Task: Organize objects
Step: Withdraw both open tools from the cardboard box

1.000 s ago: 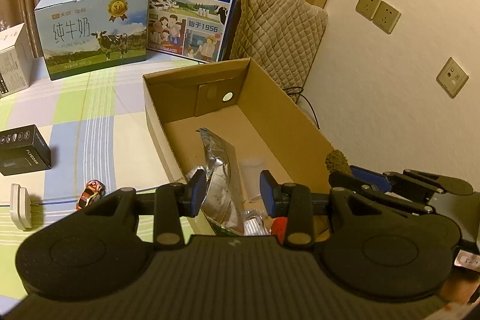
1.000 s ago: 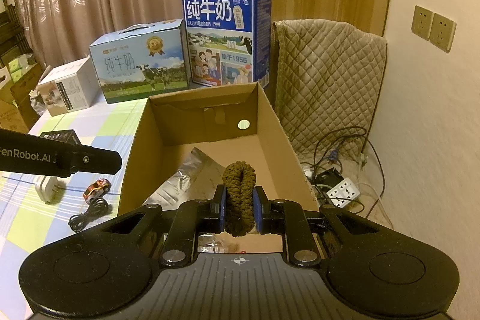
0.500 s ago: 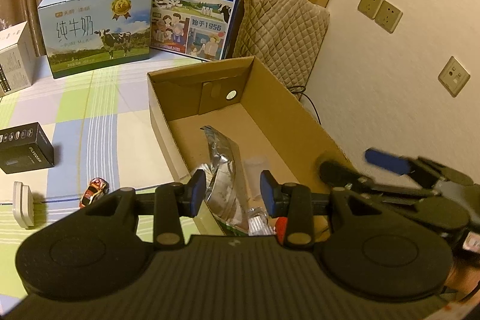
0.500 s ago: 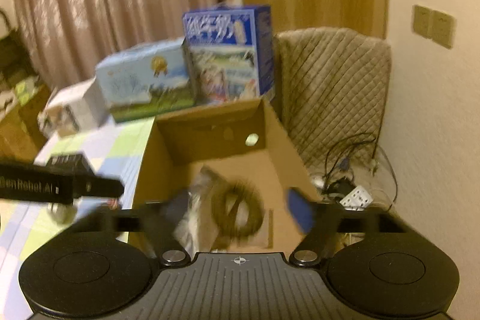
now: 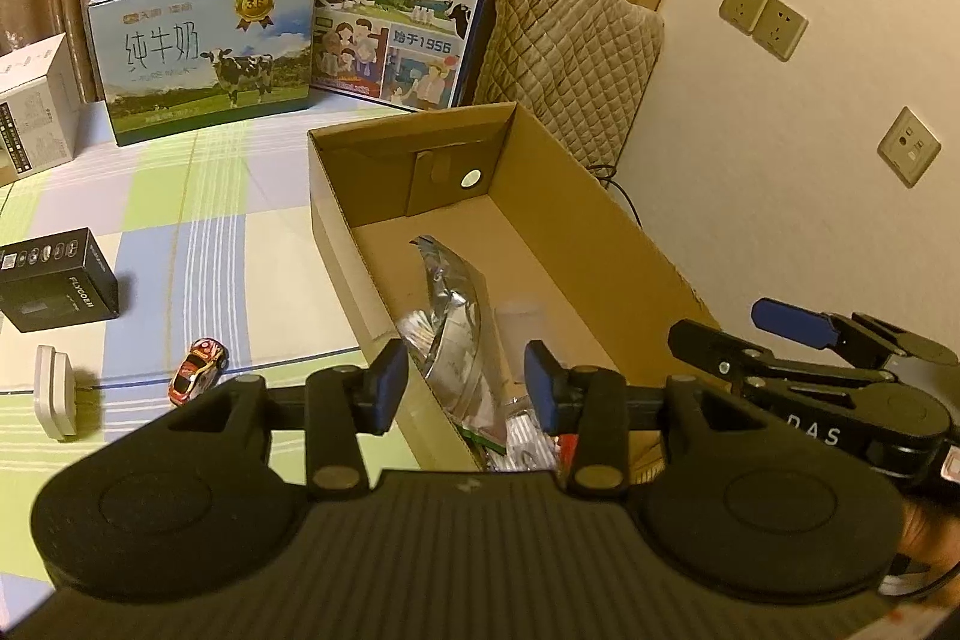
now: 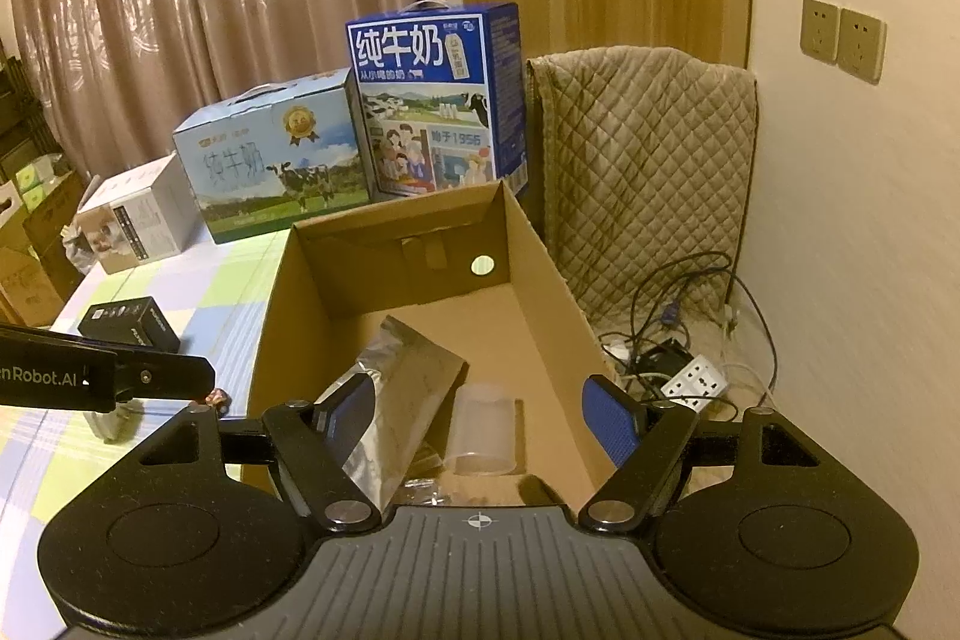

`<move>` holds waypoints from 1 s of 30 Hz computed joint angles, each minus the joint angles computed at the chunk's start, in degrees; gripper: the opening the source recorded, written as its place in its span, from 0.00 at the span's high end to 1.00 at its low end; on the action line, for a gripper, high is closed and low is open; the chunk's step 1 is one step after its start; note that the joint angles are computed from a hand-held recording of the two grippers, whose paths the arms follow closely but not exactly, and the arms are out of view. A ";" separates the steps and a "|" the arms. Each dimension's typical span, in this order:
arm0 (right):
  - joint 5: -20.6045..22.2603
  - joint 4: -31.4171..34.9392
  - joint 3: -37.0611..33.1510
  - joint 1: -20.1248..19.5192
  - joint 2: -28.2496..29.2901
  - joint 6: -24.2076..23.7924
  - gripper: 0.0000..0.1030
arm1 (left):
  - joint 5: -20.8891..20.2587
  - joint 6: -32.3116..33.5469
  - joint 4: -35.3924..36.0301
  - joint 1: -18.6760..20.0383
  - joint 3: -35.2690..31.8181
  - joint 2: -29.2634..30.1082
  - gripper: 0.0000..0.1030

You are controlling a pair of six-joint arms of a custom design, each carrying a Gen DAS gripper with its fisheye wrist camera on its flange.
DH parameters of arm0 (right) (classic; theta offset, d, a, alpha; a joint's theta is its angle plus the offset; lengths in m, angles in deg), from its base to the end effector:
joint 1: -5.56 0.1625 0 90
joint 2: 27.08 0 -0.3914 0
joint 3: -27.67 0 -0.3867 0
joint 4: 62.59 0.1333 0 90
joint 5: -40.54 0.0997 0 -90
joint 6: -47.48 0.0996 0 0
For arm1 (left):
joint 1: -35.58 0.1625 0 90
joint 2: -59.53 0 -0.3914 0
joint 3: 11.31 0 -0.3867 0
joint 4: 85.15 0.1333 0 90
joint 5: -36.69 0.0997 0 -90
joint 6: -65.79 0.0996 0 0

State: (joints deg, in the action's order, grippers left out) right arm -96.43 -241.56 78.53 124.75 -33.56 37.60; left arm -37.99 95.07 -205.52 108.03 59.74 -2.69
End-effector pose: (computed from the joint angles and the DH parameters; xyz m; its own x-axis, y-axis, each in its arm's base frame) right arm 0.4352 -0.6549 -0.0422 -0.7739 0.0068 0.6333 -0.4873 0.6323 -0.6023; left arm -0.0566 -0.7084 0.3967 -0.6904 0.6067 -0.3939 0.7087 0.6766 -0.2000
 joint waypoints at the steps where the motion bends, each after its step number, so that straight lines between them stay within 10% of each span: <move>1: -0.03 0.03 0.14 0.11 -0.09 0.10 0.29 | 0.07 0.02 -0.06 0.00 0.15 -0.23 0.62; 30: -3.77 3.01 3.19 6.02 -1.76 5.35 0.29 | -1.66 1.35 1.39 1.97 1.45 -8.82 0.09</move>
State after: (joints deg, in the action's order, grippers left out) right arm -100.21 -238.55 81.73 130.76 -35.32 42.95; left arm -39.65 96.43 -204.13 110.00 61.19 -11.51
